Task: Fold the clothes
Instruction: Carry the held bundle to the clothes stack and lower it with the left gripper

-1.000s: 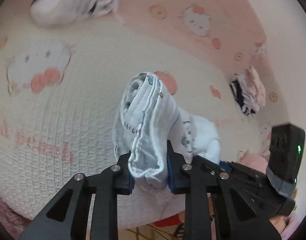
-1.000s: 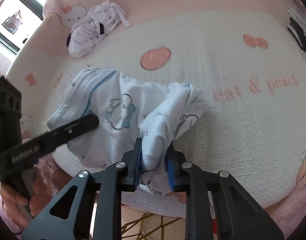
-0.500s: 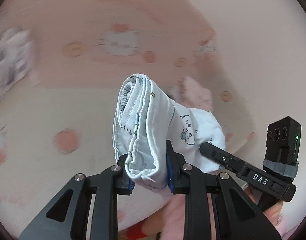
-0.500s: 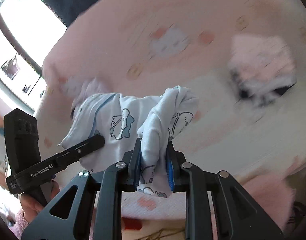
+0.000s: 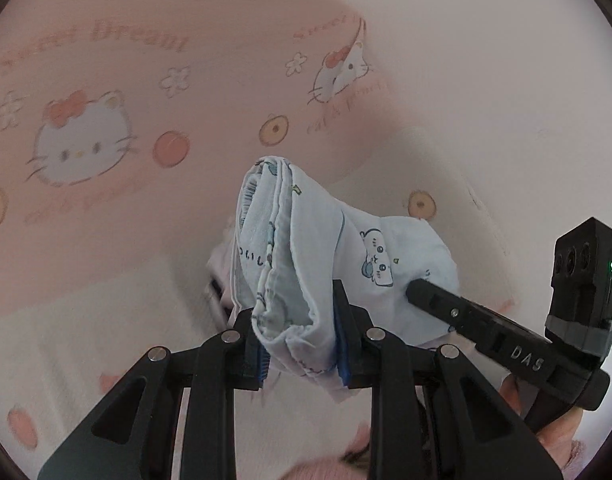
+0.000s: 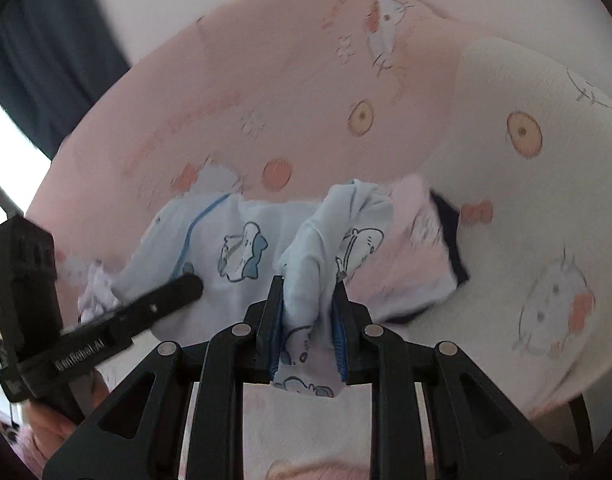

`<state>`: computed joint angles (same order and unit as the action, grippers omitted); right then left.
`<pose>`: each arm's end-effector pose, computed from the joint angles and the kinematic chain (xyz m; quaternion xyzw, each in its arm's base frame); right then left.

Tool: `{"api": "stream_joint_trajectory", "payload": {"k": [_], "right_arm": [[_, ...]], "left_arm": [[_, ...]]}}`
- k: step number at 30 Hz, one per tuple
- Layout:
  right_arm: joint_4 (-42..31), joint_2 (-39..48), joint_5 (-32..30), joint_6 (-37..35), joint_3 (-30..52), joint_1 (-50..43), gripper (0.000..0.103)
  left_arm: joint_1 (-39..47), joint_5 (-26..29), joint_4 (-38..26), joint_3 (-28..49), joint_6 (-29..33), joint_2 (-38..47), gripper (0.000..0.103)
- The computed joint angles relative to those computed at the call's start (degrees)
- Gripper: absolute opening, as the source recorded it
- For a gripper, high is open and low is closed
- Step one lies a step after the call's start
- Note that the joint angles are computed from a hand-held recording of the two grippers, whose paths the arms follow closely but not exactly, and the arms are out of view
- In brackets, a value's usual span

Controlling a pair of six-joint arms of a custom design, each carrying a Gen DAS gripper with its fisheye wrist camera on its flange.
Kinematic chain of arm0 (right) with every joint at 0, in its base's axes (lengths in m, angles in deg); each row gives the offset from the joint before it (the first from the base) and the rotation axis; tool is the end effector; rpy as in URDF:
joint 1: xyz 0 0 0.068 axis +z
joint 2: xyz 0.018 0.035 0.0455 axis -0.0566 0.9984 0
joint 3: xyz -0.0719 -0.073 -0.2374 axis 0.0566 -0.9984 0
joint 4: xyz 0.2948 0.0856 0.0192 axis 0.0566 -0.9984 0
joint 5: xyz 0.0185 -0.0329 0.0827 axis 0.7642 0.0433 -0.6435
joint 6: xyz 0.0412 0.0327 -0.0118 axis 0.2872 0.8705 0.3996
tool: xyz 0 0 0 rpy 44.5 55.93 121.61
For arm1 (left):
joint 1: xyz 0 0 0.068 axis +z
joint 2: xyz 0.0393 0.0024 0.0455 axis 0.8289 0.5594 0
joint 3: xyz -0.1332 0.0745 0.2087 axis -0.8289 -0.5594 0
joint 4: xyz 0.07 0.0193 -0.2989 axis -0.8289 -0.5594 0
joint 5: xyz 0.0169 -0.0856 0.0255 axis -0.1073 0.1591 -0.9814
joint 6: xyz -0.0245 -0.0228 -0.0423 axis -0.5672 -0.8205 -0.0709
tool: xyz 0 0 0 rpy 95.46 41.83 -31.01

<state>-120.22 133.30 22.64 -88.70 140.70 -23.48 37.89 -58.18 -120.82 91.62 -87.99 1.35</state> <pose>0.2327 -0.0636 0.2976 -0.0536 0.9261 0.2101 0.3087 0.2538 -0.0893 0.2774 -0.0555 0.9076 -0.2388 0.3408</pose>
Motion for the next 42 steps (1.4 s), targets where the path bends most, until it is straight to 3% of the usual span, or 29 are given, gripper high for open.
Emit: {"api": "stream_joint_trajectory", "payload": {"k": [3,4,5,8,11,15,18,21,24,25,26,29,34,38,42], "right_arm": [[6.34,8.00,0.85,0.81,3.54,0.78,0.021],[9.21,9.81,2.38,0.99,3.60,1.47,0.021],[14.40,10.40,5.38,2.13,1.69,2.43,0.021],[25.48,14.60,16.13,2.66,-2.69,5.47,0.025],[25.63,17.98,12.39,3.13,-3.07,2.64,0.029],[27.79,14.02,5.41,7.84,-4.28,-2.20,0.038],[27.93,13.26,2.89,10.00,-3.19,-2.78,0.039],[25.97,14.47,10.53,4.65,-2.25,3.29,0.039],[26.93,16.46,18.55,3.12,-2.87,6.98,0.039],[26.50,18.01,18.24,3.51,-2.25,6.41,0.039],[26.03,19.60,17.90,3.89,-1.57,5.83,0.046],[25.53,23.49,14.90,6.23,-0.70,4.47,0.051],[27.95,19.08,19.45,6.09,-5.34,7.42,0.049],[28.20,14.00,16.85,8.45,-5.47,5.97,0.051],[24.33,7.68,15.61,8.68,-4.83,5.67,0.052]], "left_arm": [[0.37,0.22,8.84,0.03,-2.11,7.21,0.029],[0.74,1.37,11.31,-0.11,-2.88,10.35,0.033],[1.15,2.92,13.56,0.12,-3.62,14.24,0.046],[1.27,4.15,11.27,2.25,-4.27,21.08,0.050],[2.22,5.98,13.90,-2.91,-2.38,13.48,0.050],[-1.02,-3.84,14.87,-3.81,5.58,5.29,0.050],[-3.23,-2.50,12.37,4.37,13.57,12.38,0.050],[-6.68,-7.22,6.80,14.27,19.13,22.92,0.050],[-6.96,-11.18,2.23,18.44,19.21,29.14,0.050],[-6.51,-12.08,1.48,18.28,18.79,29.87,0.050],[-5.76,-12.25,1.15,17.63,18.11,29.95,0.050],[-2.09,-5.27,2.39,14.29,13.80,30.52,0.054],[-1.58,-3.25,6.61,9.04,10.13,26.33,0.055],[-0.83,-4.28,3.45,9.95,9.33,23.55,0.055],[-1.85,-10.00,-2.00,10.99,10.37,19.27,0.055]]}}
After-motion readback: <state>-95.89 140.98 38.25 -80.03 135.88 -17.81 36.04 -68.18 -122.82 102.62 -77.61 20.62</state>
